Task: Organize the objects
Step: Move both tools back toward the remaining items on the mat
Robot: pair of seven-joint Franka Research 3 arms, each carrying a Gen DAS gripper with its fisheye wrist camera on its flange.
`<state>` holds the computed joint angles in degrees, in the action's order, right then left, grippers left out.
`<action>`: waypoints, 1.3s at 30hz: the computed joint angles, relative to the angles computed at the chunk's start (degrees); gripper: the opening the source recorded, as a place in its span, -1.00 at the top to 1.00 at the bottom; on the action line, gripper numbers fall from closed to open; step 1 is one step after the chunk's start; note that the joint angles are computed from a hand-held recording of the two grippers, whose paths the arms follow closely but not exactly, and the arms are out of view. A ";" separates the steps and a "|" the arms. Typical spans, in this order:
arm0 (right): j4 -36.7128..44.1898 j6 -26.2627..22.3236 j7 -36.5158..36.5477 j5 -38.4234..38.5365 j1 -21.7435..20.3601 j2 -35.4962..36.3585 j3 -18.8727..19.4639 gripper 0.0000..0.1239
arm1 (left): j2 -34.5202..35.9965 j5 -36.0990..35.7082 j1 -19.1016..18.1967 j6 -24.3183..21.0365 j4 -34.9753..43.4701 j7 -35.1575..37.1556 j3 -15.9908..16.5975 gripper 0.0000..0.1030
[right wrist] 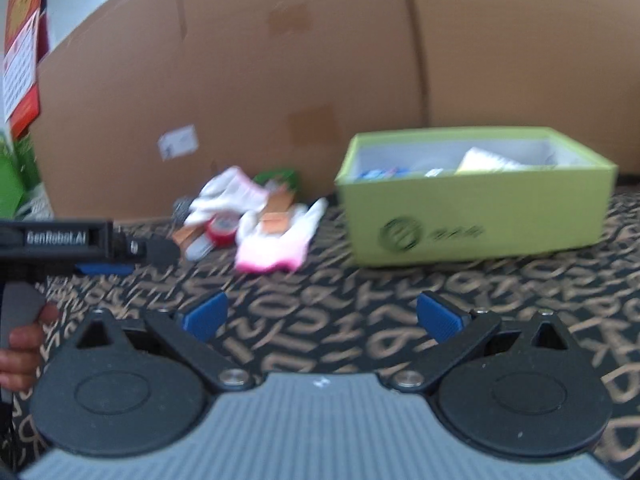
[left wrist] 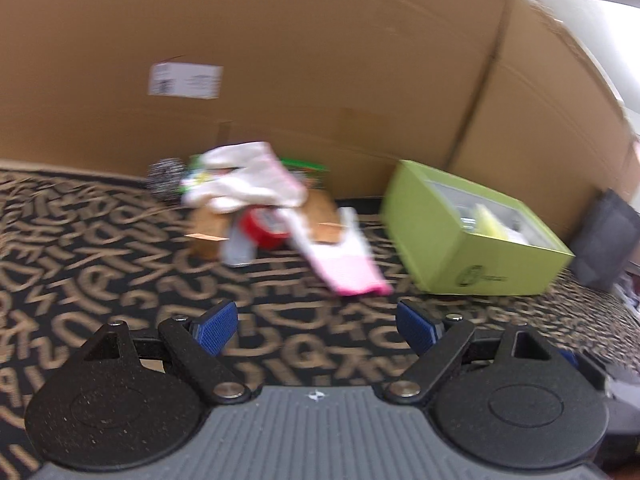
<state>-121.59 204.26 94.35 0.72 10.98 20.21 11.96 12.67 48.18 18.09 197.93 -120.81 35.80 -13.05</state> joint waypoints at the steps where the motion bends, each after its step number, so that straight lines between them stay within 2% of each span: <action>1: 0.71 -0.99 -1.64 1.75 2.27 0.33 -1.32 -0.66 | 0.10 -0.96 -0.46 -0.18 -0.08 0.47 0.93 -0.73; 5: 1.93 -3.59 -8.46 8.83 9.77 0.49 -5.72 -0.66 | 2.10 -6.25 -1.91 -1.49 1.93 3.14 3.59 -0.73; 6: 1.69 -3.62 -10.15 10.97 11.60 0.05 -6.85 -0.66 | 2.87 -7.02 -0.89 -2.14 2.92 3.19 2.67 -0.73; 8: 1.57 -3.69 -12.13 13.17 12.57 -0.19 -7.01 -0.66 | 5.33 -6.77 5.13 -4.91 5.97 1.95 -3.58 -0.73; 10: 1.83 -3.94 -12.88 13.67 11.83 0.06 -6.00 -0.66 | 8.67 -7.45 11.25 -7.33 9.22 2.41 -10.31 -0.72; 14: 1.83 -2.87 -15.12 17.21 13.43 0.11 -6.78 -0.66 | 14.45 -9.80 14.36 -11.84 15.95 7.52 -15.30 -0.62; 15: 1.86 -3.11 -14.86 17.17 12.73 0.08 -6.06 -0.66 | 15.95 -10.25 15.52 -13.69 17.62 9.65 -17.24 -0.47; 16: 1.88 -3.34 -14.68 17.51 12.48 0.01 -5.73 -0.66 | 17.09 -10.77 15.40 -15.25 19.24 11.22 -17.68 -0.35; 17: 1.91 -3.45 -14.39 17.62 12.10 -0.02 -5.32 -0.66 | 18.42 -11.37 15.98 -16.77 20.71 13.30 -18.92 -0.30; 18: 1.96 -3.55 -13.93 17.18 11.36 0.03 -4.60 -0.66 | 19.74 -12.02 16.82 -18.27 21.98 15.66 -20.44 -0.14; 19: 2.15 -3.74 -13.55 16.74 10.81 0.11 -4.04 -0.66 | 20.75 -12.78 17.31 -19.85 23.01 17.65 -21.51 0.17; 20: 2.42 -4.02 -13.32 16.39 10.51 0.20 -3.71 -0.66 | 21.77 -13.76 18.62 -20.74 23.48 20.00 -23.35 0.27; 21: 2.84 -4.41 -13.08 15.69 10.00 0.35 -3.17 -0.65 | 21.79 -14.33 19.19 -20.13 23.07 21.26 -23.77 0.28; 25: 6.93 -6.95 -13.67 13.34 9.84 2.37 -2.41 -0.32 | 17.32 -16.93 22.55 -17.98 16.69 24.37 -25.49 0.30; 28: 13.30 -11.00 -14.69 12.23 10.29 5.84 -1.90 -0.10 | 10.92 -17.47 20.54 -13.63 9.84 23.92 -20.72 0.30; 30: 18.51 -14.54 -15.42 11.37 9.29 8.76 -0.12 0.01 | 7.59 -18.65 21.56 -11.02 5.32 24.51 -20.39 0.30; 31: 21.93 -17.00 -15.59 11.66 10.74 10.51 -1.35 0.05 | 6.46 -19.32 22.88 -10.11 3.53 24.99 -21.23 0.30; 33: 29.92 -23.04 -14.03 12.19 16.85 14.49 -7.99 0.09 | 5.07 -20.48 25.67 -9.07 1.13 26.01 -23.23 0.30; 35: 38.66 -28.56 -10.62 11.41 21.03 19.42 -13.08 0.10 | 4.07 -20.85 26.91 -8.45 -0.22 26.05 -23.71 0.30; 36: 43.13 -31.26 -8.87 10.79 21.89 21.95 -14.29 0.10 | 4.34 -20.80 26.75 -8.40 0.09 25.94 -23.39 0.30; 39: 56.69 -38.31 -4.15 8.42 22.52 29.82 -15.53 0.10 | 4.67 -19.50 30.74 -8.34 -0.34 25.48 -26.73 0.30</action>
